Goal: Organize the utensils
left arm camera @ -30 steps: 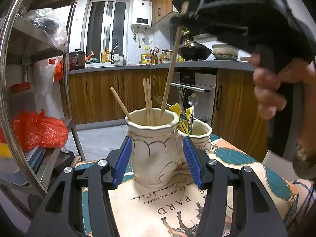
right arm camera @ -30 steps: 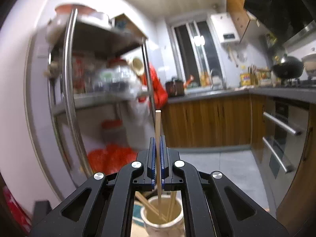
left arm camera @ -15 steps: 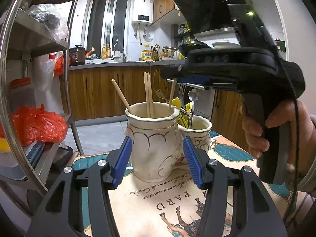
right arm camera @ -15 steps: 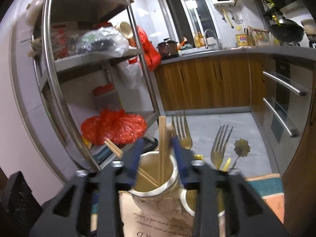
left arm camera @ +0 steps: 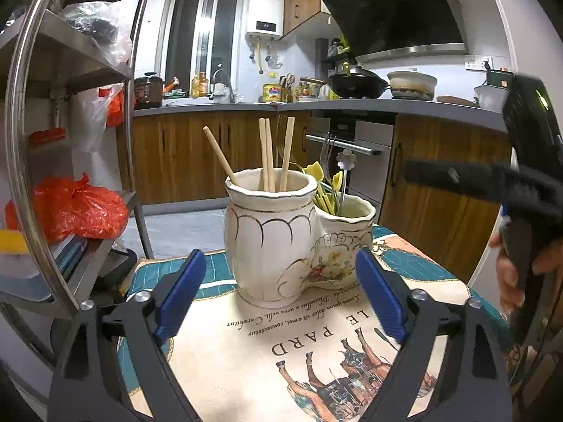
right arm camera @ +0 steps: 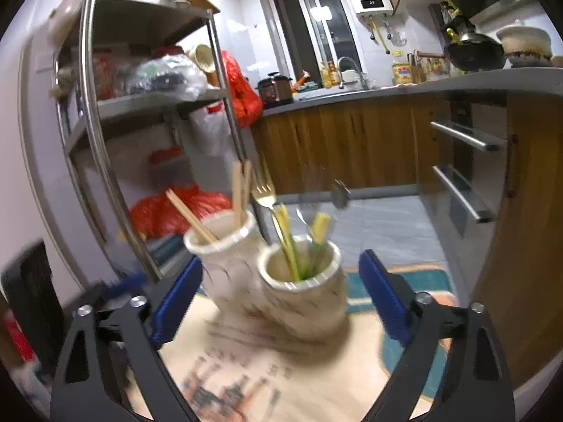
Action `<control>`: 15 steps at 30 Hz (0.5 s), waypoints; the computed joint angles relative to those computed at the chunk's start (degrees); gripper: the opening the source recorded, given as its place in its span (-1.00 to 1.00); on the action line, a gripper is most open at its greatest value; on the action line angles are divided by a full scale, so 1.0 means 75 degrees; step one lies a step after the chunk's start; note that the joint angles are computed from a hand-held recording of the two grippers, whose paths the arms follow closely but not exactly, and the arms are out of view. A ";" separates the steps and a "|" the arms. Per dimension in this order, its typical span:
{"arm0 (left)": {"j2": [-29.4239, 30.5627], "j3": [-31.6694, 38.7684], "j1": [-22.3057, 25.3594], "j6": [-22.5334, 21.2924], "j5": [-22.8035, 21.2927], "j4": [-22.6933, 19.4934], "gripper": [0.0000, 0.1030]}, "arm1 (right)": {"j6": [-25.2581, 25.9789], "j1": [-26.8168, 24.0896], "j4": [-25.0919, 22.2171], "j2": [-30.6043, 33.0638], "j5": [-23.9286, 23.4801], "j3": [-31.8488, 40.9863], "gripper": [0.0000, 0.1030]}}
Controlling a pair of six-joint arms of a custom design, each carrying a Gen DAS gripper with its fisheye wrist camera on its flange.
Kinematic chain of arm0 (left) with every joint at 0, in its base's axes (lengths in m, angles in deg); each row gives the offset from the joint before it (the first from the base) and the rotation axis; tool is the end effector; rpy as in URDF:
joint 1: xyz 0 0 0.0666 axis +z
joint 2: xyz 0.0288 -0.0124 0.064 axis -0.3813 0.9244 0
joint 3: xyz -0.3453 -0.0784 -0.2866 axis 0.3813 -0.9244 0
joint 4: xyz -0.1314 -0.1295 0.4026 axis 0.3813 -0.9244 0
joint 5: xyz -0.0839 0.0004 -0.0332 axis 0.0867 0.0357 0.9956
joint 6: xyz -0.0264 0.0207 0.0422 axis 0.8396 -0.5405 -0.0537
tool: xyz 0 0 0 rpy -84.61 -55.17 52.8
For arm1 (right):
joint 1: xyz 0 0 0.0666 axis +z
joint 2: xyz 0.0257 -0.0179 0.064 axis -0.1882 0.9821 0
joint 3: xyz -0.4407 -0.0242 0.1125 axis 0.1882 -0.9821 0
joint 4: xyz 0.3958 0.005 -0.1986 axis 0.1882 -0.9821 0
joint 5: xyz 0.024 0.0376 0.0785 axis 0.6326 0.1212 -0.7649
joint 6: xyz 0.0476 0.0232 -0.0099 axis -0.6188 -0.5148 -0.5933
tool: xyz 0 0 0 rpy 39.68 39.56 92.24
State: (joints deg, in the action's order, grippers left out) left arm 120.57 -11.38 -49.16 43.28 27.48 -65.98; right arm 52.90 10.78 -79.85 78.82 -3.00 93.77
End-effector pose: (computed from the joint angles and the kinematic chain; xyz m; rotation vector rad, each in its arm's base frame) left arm 0.4208 -0.1941 0.3930 -0.0773 1.9276 0.0140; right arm 0.5255 0.2246 0.4455 -0.6178 1.9347 0.7249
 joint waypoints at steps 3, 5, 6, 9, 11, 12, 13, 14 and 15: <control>0.0069 0.0038 -0.0040 0.0062 -0.0227 -0.0024 0.82 | 0.0250 -0.0036 0.0169 -0.0098 0.0268 -0.0323 0.83; 0.0123 0.0064 -0.0053 0.0043 -0.0367 0.0000 0.86 | 0.0386 -0.0017 0.0279 -0.0106 0.0481 -0.0443 0.85; 0.0146 0.0084 -0.0037 0.0056 -0.0401 -0.0026 0.88 | 0.0434 -0.0021 0.0352 -0.0115 0.0557 -0.0504 0.85; 0.0163 0.0119 -0.0006 0.0208 -0.0485 -0.0150 0.89 | 0.0668 0.0004 0.0553 -0.0122 0.0856 -0.0647 0.87; 0.0142 0.0093 0.0027 0.0323 -0.0460 -0.0140 0.89 | 0.0832 -0.0006 0.0579 -0.0101 0.0951 -0.0695 0.88; 0.0130 0.0081 0.0039 0.0362 -0.0455 -0.0141 0.89 | 0.0913 0.0003 0.0606 -0.0095 0.1007 -0.0728 0.88; 0.0116 0.0069 0.0057 0.0406 -0.0435 -0.0144 0.89 | 0.0962 0.0015 0.0645 -0.0098 0.1051 -0.0765 0.88; 0.0102 0.0056 0.0070 0.0437 -0.0426 -0.0136 0.89 | 0.1004 0.0013 0.0684 -0.0104 0.1054 -0.0807 0.88; 0.0091 0.0042 0.0073 0.0460 -0.0426 -0.0116 0.89 | 0.1050 0.0018 0.0724 -0.0107 0.1073 -0.0844 0.88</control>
